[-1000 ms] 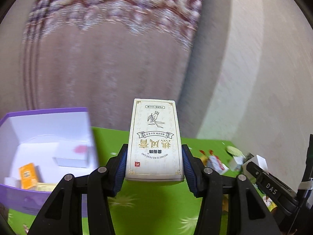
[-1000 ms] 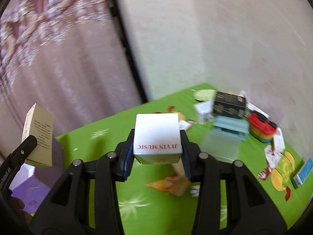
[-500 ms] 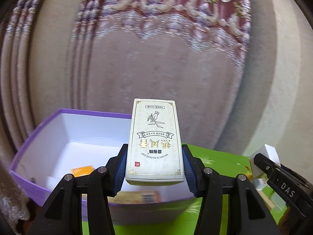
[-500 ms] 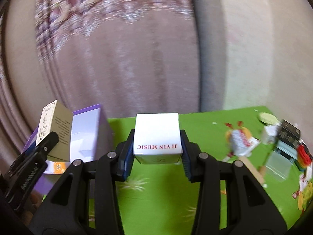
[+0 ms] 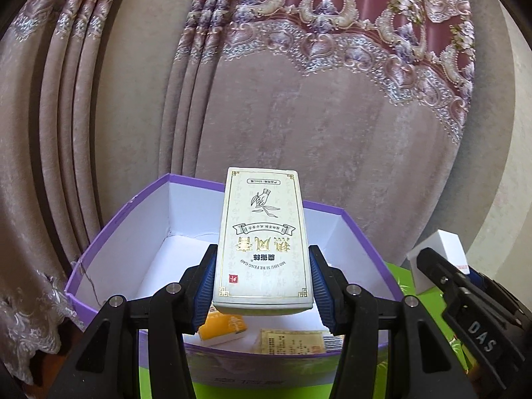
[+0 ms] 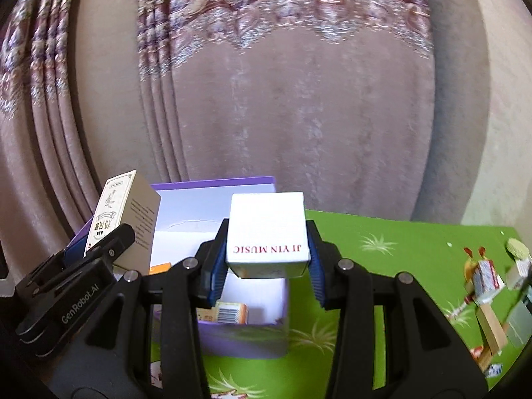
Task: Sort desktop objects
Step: 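Drop both boxes into the purple box and open both grippers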
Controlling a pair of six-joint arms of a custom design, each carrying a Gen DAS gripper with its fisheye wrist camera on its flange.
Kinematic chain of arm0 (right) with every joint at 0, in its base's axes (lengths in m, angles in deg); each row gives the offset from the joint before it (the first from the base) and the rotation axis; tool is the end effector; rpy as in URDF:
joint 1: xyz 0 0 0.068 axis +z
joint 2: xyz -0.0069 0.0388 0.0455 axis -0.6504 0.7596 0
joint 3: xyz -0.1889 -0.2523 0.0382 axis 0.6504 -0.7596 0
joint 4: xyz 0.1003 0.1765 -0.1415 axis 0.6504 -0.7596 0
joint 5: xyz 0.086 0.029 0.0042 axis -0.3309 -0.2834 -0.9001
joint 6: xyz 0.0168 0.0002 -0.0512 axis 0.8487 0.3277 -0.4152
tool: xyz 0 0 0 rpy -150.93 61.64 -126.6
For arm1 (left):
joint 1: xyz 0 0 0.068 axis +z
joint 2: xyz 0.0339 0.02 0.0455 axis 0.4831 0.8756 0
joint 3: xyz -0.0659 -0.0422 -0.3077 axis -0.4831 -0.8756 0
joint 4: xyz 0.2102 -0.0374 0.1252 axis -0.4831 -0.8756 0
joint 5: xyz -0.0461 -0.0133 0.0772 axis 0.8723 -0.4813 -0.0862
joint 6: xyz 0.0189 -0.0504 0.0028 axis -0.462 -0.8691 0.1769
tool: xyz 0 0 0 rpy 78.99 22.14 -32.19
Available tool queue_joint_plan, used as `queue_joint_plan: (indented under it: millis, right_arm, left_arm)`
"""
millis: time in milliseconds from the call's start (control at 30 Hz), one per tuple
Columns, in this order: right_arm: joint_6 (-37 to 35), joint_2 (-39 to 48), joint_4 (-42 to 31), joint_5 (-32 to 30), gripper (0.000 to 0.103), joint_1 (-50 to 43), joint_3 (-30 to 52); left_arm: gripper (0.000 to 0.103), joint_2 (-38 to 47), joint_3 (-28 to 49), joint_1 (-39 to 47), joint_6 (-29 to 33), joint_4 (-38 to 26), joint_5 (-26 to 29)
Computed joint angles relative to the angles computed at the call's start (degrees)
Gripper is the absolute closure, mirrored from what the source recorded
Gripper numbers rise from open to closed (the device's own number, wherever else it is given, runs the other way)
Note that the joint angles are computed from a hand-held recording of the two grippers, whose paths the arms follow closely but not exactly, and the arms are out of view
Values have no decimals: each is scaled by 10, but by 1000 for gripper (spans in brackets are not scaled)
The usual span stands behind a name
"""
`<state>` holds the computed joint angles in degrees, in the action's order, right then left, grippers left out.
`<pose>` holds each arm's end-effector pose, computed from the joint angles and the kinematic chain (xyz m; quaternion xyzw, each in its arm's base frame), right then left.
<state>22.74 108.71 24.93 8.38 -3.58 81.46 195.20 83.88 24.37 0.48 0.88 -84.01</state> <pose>0.2915 0.2002 0.1294 -0.0357 0.8430 0.0524 0.5341 0.2781 -0.0193 0.1199 -0.1115 0.8375 -0.0690 0.5305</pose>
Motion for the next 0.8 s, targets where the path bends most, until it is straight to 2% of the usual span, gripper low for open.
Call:
queue_joint_plan:
  millis: [167, 233, 300, 500, 800]
  right_arm:
    - [-22, 35, -2, -28, 57, -16, 30]
    - [-23, 44, -11, -49, 53, -26, 39]
    - [-25, 50, -10, -50, 41, -28, 40]
    - [-14, 44, 22, -49, 37, -35, 12]
    - [39, 0, 98, -6, 29, -57, -108]
  left_arm:
    - [50, 3, 17, 1, -2, -25, -2]
    - [46, 6, 26, -1, -4, -36, -2]
    - [41, 8, 27, -3, -3, -38, -4]
    - [36, 11, 18, -13, -2, -25, -13]
    - [36, -3, 11, -67, 3, -16, -23]
